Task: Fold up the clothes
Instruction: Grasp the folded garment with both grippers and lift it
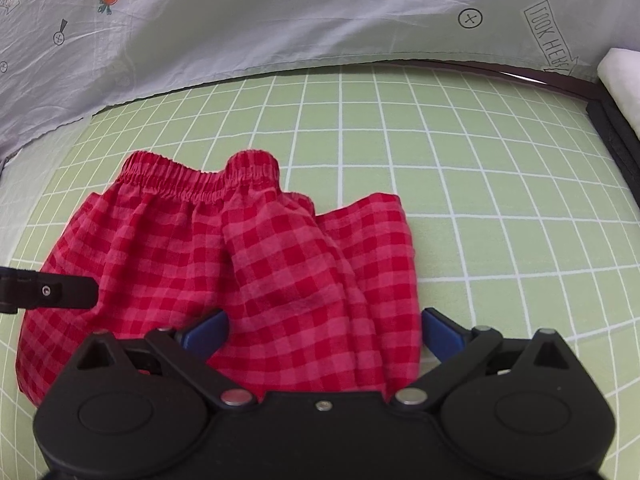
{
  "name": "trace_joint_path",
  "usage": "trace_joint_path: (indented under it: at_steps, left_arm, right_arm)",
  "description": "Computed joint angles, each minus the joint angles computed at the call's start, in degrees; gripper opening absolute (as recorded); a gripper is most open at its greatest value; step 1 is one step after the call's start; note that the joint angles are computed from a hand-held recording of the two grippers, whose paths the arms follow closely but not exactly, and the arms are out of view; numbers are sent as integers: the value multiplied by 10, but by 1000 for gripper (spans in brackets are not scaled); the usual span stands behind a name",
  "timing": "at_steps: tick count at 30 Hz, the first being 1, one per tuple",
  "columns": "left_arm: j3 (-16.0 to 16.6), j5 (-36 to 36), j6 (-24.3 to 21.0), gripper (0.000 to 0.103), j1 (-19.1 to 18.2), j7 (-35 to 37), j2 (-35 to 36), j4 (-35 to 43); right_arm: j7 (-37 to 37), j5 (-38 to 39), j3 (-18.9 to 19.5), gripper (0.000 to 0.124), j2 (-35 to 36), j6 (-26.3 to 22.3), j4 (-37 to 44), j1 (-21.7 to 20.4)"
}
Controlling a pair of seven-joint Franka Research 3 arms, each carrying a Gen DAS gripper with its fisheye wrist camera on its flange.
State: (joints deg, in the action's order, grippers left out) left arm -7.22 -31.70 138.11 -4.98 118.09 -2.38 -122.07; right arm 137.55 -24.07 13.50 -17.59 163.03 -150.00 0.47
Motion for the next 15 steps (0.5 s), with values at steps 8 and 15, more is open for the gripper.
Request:
trace_joint_path:
  at_steps: [8,15]
  left_arm:
    - [10,-91,-61,20,3,47,-11,-5]
    - [20,-125,-103,13,-13,104,-88,-54]
  right_arm:
    - [-124,44,-33,54,1,43,-5,60]
    - [-244,174,-50,14,-62,75,-48,128]
